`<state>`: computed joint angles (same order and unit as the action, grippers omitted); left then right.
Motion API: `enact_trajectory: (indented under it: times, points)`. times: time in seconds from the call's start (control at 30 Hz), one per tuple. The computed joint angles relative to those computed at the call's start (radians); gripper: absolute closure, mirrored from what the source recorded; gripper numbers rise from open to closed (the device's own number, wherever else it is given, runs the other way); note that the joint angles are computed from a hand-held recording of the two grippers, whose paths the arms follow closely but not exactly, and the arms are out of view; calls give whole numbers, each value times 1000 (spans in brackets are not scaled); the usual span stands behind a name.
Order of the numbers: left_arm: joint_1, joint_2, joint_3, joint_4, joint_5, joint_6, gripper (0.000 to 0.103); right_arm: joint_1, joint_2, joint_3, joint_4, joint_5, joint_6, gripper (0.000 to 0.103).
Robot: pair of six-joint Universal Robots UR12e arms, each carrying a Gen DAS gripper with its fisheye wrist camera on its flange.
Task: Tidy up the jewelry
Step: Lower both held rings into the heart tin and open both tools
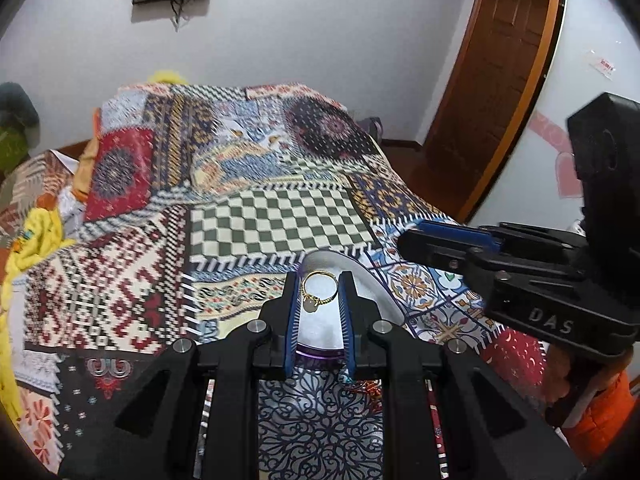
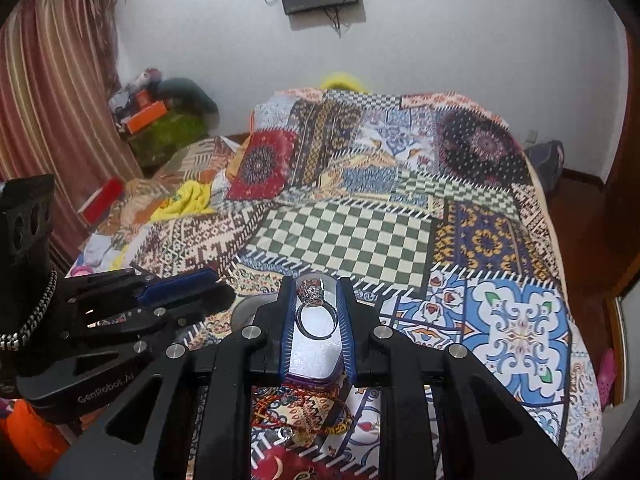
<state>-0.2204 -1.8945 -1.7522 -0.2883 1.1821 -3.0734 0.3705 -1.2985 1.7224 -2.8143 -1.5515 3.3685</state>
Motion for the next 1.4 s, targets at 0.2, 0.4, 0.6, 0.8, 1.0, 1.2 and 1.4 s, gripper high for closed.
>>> enact_trajectory:
  times: [0.2, 0.4, 0.6, 0.8, 1.0, 1.2, 1.4]
  points:
    - [4, -24, 26, -61, -35, 14, 85, -13, 20, -30, 58, 35, -16, 85]
    - [0, -36, 38, -95, -18, 39, 85, -23, 33, -49, 111, 63, -37, 85]
    - [-4, -41, 43, -114, -1, 51, 85, -25, 45, -66, 170, 89, -61, 85]
    - [-5, -39, 37, -100, 24, 38, 85, -26, 51, -72, 194, 93, -64, 85]
    - [0, -37, 39, -107, 14, 21, 85, -28, 51, -76, 216, 96, -57, 85]
    - [1, -18, 23, -79, 38, -2, 85, -18, 45, -83, 242, 71, -65, 84]
    - [7, 8, 6, -49, 48, -12, 85, -6, 25, -75, 236, 34, -71, 82]
